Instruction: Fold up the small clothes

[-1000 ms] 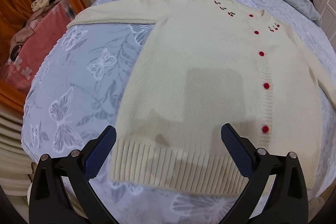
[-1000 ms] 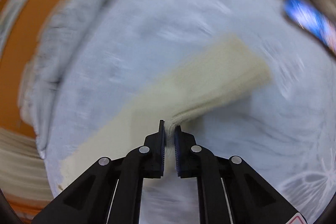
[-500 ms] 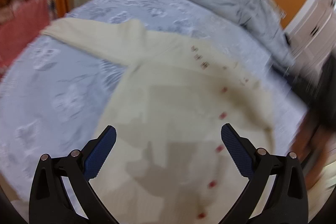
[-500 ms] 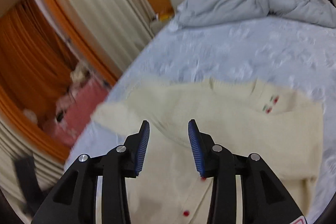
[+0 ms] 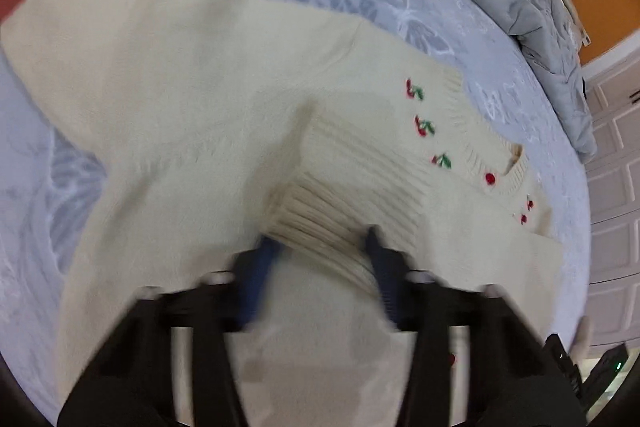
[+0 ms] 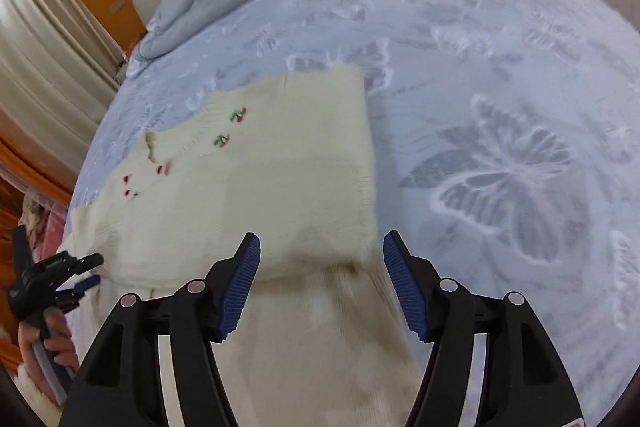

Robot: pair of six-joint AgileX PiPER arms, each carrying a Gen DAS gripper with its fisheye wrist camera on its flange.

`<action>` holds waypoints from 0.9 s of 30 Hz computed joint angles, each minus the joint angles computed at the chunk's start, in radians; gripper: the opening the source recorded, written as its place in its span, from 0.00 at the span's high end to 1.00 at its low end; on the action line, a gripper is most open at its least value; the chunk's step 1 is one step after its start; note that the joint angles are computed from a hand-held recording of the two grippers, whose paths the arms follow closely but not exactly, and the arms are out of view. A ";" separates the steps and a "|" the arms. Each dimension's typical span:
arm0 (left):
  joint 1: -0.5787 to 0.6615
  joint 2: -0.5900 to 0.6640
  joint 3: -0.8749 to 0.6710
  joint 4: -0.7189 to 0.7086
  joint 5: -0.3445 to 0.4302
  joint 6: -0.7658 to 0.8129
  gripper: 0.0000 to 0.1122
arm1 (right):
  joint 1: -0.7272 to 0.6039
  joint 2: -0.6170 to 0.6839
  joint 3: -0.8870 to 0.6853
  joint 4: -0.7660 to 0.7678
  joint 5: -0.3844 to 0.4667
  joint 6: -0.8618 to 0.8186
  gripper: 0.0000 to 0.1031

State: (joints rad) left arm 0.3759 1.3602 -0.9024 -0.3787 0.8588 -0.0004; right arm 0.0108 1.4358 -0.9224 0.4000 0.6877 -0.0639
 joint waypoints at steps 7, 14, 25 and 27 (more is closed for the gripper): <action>0.086 -0.092 -0.087 -0.113 0.009 0.220 0.92 | 0.031 -0.184 0.050 0.062 -0.076 -0.055 0.82; 0.084 0.006 0.041 -0.061 -0.084 0.246 0.88 | 0.064 -0.130 0.091 -0.103 -0.076 0.148 0.74; 0.881 0.308 -0.378 -0.332 0.174 0.483 0.42 | 0.411 -0.495 0.153 -0.437 0.152 0.541 0.52; 0.915 0.488 -0.578 -0.273 0.144 0.357 0.42 | 0.515 -0.532 0.193 -0.468 0.190 0.662 0.52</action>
